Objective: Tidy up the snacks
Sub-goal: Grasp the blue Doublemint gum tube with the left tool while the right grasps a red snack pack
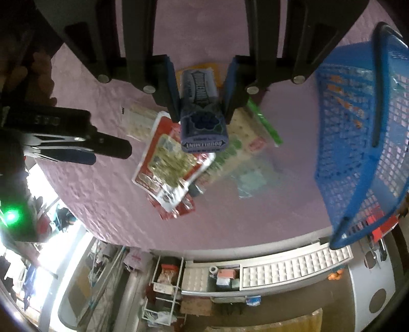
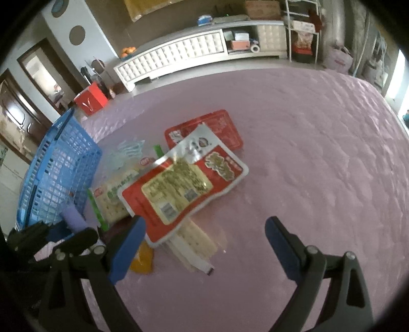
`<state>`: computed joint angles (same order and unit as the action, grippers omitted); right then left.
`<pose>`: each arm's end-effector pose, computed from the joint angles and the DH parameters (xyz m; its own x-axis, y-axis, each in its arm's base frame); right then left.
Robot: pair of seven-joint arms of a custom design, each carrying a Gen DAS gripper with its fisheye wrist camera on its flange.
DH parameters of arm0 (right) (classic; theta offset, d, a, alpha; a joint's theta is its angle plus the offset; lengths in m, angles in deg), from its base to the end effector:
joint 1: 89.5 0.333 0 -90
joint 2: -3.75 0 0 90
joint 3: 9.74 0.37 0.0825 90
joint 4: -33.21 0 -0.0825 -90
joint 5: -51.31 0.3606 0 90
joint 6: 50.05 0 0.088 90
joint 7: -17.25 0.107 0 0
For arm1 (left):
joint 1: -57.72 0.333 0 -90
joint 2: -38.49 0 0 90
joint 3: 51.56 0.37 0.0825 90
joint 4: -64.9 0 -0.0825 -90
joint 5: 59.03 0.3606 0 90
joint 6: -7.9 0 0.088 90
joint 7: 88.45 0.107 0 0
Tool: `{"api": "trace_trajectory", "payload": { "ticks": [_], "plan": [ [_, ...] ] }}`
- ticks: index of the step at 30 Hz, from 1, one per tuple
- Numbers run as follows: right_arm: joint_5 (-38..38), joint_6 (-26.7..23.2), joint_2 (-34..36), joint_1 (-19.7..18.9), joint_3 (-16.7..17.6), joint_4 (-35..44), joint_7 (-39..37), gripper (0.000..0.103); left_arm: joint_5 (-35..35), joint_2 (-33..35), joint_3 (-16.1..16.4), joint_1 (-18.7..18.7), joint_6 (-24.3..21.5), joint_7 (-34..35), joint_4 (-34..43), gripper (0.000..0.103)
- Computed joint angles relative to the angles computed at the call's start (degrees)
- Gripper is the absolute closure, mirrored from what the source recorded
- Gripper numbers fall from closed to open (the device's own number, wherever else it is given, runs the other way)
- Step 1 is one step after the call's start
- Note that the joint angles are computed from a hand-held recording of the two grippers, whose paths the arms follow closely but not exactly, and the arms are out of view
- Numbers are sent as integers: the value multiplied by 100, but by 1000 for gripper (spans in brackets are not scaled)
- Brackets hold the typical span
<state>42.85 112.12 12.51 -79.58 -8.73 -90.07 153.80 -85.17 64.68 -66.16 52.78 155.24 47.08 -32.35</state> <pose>0.5783 0.1189 0.4572 -0.3971 -0.8721 -0.2858 -0.7675 0.4863 -0.4176 0.6764 -0.2005 0.4428 -0.7019 -0.7033 0.1133 -0.6357 0.5466 -0.5451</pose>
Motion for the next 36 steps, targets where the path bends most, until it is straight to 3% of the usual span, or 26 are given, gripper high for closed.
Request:
{"api": "trace_trajectory", "payload": {
  "ticks": [3, 7, 10, 16, 25, 28, 32, 34, 36],
  "plan": [
    [1042, 154, 149, -271, 307, 158, -522, 7, 3, 10, -5, 38, 98, 158, 26, 74],
    [1224, -138, 415, -198, 217, 604, -188, 7, 142, 145, 21, -26, 244, 188, 225, 74],
    [1844, -293, 710, -382, 394, 960, -190, 7, 307, 250, 75, -98, 368, 136, 413, 74],
    [2524, -540, 1083, -548, 485, 1296, 181, 7, 540, 641, 110, -149, 39, -63, 1125, 74],
    [2310, -1063, 1279, -491, 390, 1726, 457, 7, 711, 892, 67, -121, -236, -112, 1534, 74],
    [2098, -1495, 1489, -426, 318, 2113, 516, 7, 704, 995, 58, -108, -391, -120, 1718, 74],
    [1916, -1599, 1617, -395, 279, 2305, 545, 7, 728, 1041, 72, -126, -506, -163, 1811, 74],
    [1764, -1715, 1692, -361, 272, 2406, 436, 11, 731, 1047, 73, -126, -519, -160, 1817, 74],
    [1556, -1743, 1678, -290, 220, 2398, 393, 25, 692, 1004, 44, -84, -552, -110, 1761, 74]
  ]
}}
